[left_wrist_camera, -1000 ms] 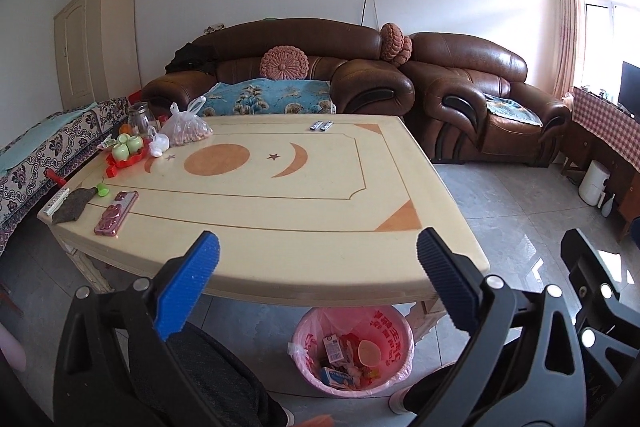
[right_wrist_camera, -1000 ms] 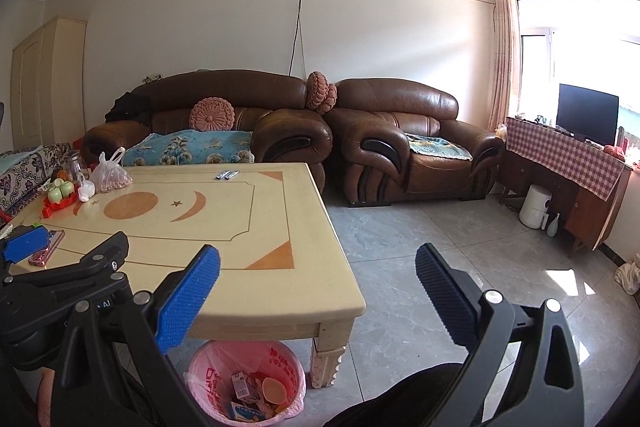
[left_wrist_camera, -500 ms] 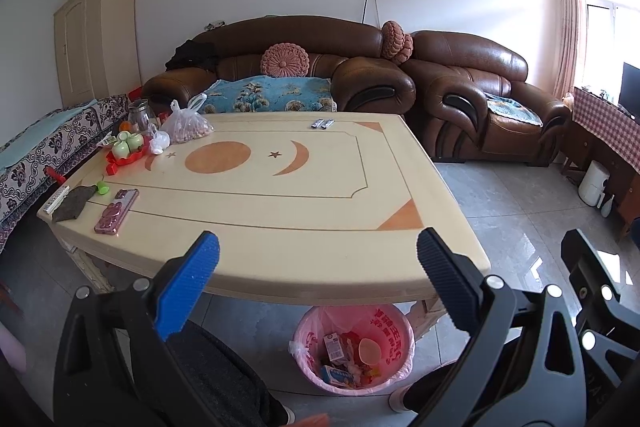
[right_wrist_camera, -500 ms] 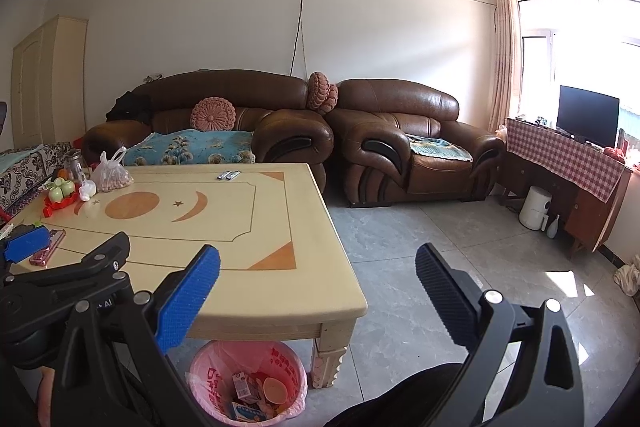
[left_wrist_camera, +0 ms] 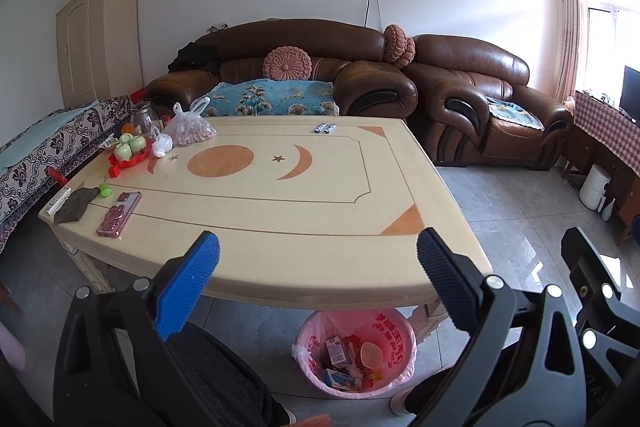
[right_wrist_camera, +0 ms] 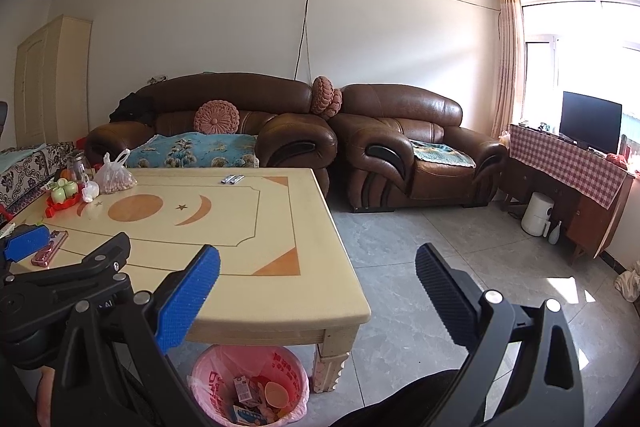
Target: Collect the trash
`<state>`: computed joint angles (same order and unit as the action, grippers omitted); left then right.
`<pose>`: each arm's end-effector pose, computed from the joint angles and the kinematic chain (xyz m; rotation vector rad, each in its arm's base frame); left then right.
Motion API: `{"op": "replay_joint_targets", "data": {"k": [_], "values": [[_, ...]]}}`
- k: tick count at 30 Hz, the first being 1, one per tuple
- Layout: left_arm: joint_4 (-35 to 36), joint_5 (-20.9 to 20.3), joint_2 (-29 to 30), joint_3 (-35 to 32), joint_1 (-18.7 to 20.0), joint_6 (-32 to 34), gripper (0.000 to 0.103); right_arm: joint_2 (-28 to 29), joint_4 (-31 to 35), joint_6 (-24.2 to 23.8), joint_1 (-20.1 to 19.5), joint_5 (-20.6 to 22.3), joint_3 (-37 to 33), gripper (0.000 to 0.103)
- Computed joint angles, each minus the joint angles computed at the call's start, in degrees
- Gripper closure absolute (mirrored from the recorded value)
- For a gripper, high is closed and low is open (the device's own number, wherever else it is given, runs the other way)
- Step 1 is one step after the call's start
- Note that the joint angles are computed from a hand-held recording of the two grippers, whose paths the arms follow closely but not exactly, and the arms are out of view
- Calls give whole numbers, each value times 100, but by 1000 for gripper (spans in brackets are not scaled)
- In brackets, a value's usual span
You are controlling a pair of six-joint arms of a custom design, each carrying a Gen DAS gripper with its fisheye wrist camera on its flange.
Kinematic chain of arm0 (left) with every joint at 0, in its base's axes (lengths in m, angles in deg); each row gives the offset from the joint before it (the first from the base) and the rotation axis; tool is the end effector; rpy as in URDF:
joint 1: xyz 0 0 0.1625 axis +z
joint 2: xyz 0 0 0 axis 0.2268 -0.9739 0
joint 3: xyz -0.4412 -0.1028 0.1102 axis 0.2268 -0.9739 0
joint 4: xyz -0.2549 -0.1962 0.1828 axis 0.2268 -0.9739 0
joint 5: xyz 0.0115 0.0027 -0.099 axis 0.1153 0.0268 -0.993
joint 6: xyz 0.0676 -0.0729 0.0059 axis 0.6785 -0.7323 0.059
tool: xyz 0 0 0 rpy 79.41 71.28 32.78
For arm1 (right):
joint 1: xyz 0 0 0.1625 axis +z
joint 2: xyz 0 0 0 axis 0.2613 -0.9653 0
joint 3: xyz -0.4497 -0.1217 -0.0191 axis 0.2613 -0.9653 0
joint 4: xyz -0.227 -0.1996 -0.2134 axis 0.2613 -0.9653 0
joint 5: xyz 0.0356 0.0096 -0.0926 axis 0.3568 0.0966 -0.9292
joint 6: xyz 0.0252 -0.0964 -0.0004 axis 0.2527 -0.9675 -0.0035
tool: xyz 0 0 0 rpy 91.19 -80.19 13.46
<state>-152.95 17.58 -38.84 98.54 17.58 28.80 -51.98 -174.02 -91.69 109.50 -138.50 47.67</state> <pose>-0.4735 -0.5492 0.3445 0.2326 1.9672 -1.2541 0.4408 -0.5334 0.3904 0.6289 -1.9800 1.3217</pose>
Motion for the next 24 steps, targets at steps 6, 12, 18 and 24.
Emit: {"op": "replay_joint_targets", "data": {"k": [6,12,18,24], "values": [[89,32,-3,-31,-7,-76,6,-5,4,-12,3,31,-8,7],[120,35,3,-43,-8,-106,6,2,17,-4,5,28,-21,7],[154,-10,-2,-77,-1,-93,6,4,11,-10,7,28,-19,7],[-167,-128,-14,-48,30,235,6,-4,80,47,4,56,-47,7]]}}
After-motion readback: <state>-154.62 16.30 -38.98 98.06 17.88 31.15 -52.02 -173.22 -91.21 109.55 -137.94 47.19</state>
